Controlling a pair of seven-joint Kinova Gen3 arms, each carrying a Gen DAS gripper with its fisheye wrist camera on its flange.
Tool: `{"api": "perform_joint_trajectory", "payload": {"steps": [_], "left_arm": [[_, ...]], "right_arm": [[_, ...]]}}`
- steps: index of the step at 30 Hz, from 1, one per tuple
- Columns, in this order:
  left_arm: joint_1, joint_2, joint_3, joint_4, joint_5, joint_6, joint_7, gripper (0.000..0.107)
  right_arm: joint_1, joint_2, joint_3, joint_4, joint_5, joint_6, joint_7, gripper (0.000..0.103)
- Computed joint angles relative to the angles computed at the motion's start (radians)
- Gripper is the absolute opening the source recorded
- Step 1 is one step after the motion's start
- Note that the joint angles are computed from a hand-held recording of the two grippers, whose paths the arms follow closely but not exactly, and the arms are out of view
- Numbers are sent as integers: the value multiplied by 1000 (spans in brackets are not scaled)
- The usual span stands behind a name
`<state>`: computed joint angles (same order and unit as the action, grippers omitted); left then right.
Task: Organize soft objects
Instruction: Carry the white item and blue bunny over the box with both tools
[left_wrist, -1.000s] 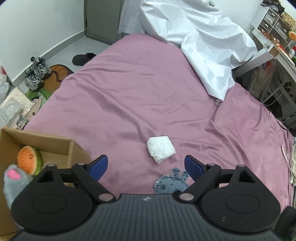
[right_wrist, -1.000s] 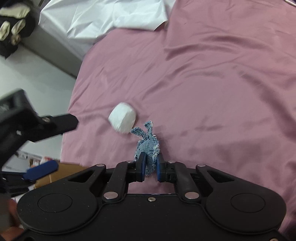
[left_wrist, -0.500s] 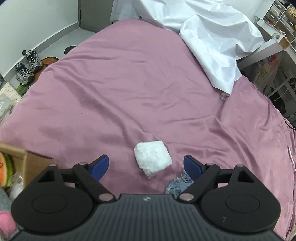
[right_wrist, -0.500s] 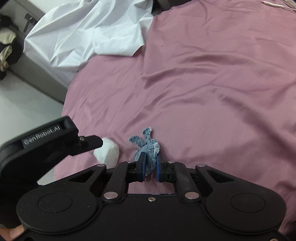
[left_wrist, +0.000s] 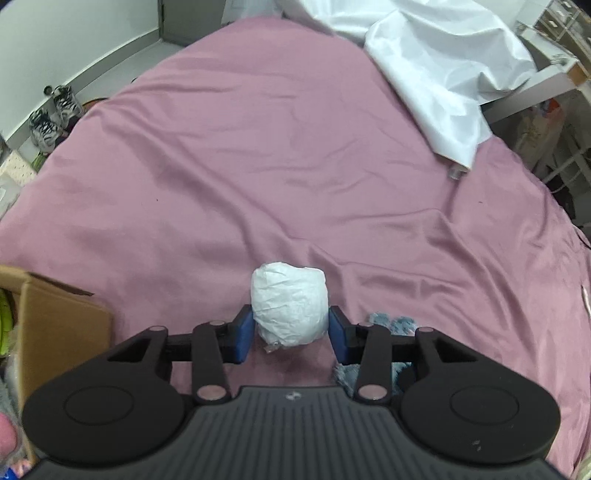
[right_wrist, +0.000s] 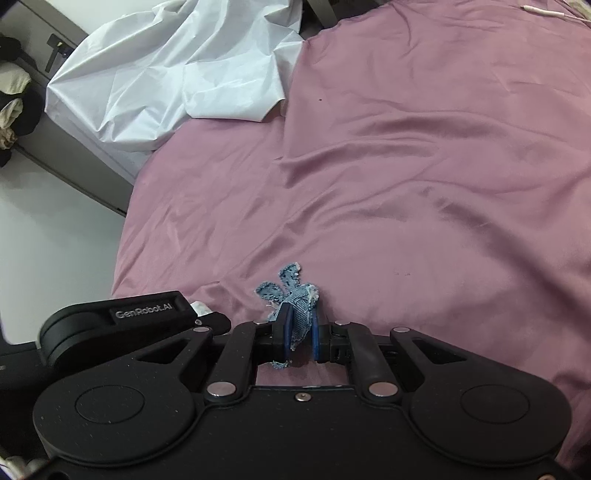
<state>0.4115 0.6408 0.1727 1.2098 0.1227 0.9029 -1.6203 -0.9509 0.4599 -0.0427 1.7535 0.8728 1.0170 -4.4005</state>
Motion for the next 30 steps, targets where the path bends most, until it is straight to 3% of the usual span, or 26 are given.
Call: {"api": "perform_joint_trajectory", "payload": {"steps": [16,30], "left_arm": [[-123,-216,28,195,111,-82,-111,41],[-259,-350,12,290,250,-68,-225,41]], "right_arm": [[-88,-59,-42,-6,122,134,-37,10],[-132,-50,-94,-127,169,303,126,10]]}}
